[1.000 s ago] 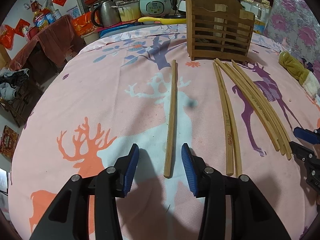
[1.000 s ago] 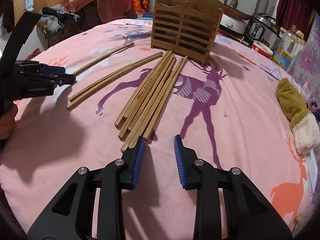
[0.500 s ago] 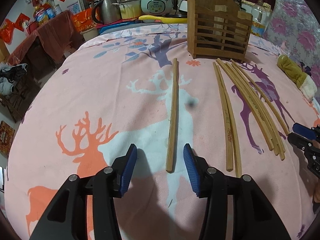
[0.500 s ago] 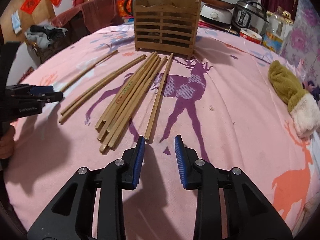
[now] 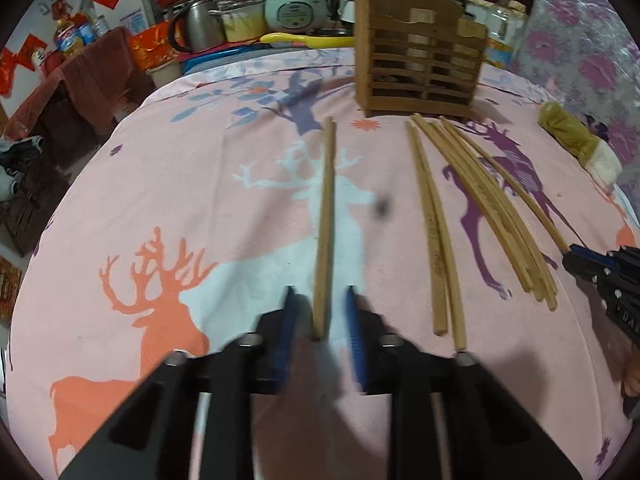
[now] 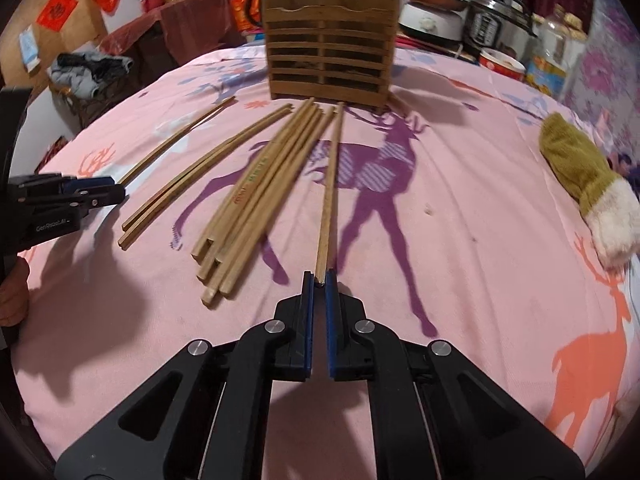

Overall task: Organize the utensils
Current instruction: 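Close the left tool on the separated chopstick while the right tool grasps another chopstick, then lift both held chopsticks up over the wooden holder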

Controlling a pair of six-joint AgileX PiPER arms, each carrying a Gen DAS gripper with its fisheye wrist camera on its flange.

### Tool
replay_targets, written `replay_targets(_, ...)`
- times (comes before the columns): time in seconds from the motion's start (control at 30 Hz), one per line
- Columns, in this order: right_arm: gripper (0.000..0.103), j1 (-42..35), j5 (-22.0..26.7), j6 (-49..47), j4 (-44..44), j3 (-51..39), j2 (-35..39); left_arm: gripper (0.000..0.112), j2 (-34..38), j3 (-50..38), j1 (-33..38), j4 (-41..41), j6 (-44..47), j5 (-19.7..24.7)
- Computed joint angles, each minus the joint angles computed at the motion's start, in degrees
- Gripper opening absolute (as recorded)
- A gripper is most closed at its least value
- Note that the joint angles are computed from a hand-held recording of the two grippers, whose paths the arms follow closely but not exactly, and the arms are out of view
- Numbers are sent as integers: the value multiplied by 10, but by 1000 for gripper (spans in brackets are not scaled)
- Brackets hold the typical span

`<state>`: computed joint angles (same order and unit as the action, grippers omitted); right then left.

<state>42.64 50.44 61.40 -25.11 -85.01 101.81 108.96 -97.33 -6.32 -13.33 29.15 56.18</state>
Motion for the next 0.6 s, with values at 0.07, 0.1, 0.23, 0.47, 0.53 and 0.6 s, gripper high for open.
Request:
replay_targets(0.07, 6, 6, -6, 16, -12, 20, -15, 13, -10, 15, 0, -3, 13, -7)
replay_targets(0.1, 6, 10, -5, 26, -21, 24, -20, 13, -12, 19, 1, -6, 16, -8)
replay_targets(0.23, 6, 27, 1, 64, -68, 34, -33, 19, -8, 13, 5, -10, 11, -2)
replay_targets(0.47, 6, 38, 6, 114, -121, 46, -50, 6, -31, 30, 15, -48, 47, -18)
replay_targets(0.53, 6, 45, 8, 139, -146, 55, -61, 6, -41, 31, 26, -77, 62, -20)
replay_targets(0.6, 6, 52, 12, 172, -178, 63, -74, 6, -50, 25, 30, -92, 66, -18)
